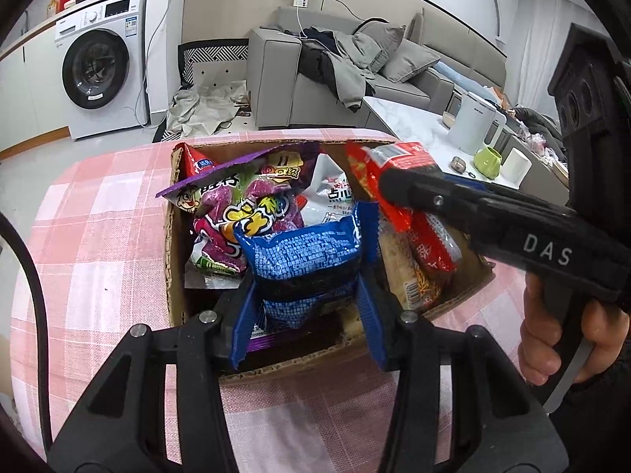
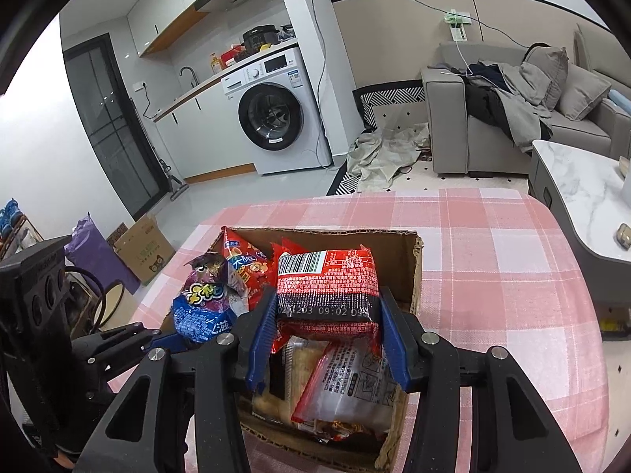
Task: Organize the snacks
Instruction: 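Open both tools to drop the snacks into the box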
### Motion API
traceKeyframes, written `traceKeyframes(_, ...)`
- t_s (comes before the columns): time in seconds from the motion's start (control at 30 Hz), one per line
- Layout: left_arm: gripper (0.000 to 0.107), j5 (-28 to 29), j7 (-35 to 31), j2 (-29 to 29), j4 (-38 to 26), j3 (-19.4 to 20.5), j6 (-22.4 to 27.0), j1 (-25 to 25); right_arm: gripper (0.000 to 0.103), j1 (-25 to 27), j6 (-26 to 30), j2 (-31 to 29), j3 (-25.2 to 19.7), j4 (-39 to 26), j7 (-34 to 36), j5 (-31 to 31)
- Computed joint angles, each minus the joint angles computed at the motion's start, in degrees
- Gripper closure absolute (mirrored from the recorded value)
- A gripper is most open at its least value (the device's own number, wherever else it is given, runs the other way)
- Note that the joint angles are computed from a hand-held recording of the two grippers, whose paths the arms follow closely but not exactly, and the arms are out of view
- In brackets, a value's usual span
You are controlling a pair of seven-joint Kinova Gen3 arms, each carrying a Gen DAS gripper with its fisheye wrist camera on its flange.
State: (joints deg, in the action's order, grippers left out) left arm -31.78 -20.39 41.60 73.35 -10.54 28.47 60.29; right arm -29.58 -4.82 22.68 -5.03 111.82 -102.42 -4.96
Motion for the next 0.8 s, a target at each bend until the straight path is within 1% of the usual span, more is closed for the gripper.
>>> traceKeyframes(0.2, 0.063, -0.5, -0.1, 0.7, -0.8, -0.2, 0.6, 0.3, 0.053, -1.4, 0.8, 1.0, 1.1, -1.1, 0.5, 0.3)
traceKeyframes(0.43, 0.061, -1.0, 0.6, 0.9, -1.5, -0.2, 1.4, 0.5, 0.053, 1.3, 0.2, 0.9, -2.1, -0.4, 0.4, 1.3)
traceKeyframes(0.47, 0.059, -0.9, 0.7, 0.9, -1.5, -0.1, 1.5, 0.5, 0.051, 2.4, 0.4, 0.8, -3.1, -0.4, 0.4, 1.8)
traceKeyframes(0.53, 0.057, -0.8, 1.2, 0.6, -1.3, -0.1, 1.5, 0.4, 0.050, 2.2, -0.3, 0.2, -2.9, 0.5, 0.5, 1.8)
traceKeyframes(0.6, 0.056, -0.8, 1.1, 0.4, -1.3, 0.1, 2.0, 0.3, 0.045, 1.2, -0.8, -0.6, -1.9, 1.4, 0.7, 1.6)
traceKeyframes(0.63, 0.050, -1.2, 1.5, 0.4, -1.4, -0.4, 2.8, 0.9, 0.042, 0.6, -1.3, -1.0, -1.3, 2.0, 0.7, 1.3)
traceKeyframes(0.67, 0.038, -2.4, 2.7, 0.5, -1.6, -1.6, 3.7, 2.4, 0.038, 0.4, -1.8, -1.5, -1.0, 2.7, 0.8, 1.1)
traceKeyframes(0.73, 0.025, -5.0, 5.8, 0.5, -1.3, -3.8, 4.7, 4.8, 0.032, 0.3, -3.2, -2.5, -0.9, 4.3, 0.9, 0.8)
traceKeyframes(0.8, 0.025, -7.5, 8.4, -0.3, 0.1, -4.5, 4.4, 6.1, 0.015, -0.2, -4.4, -3.6, -0.4, 6.0, 1.4, 0.3)
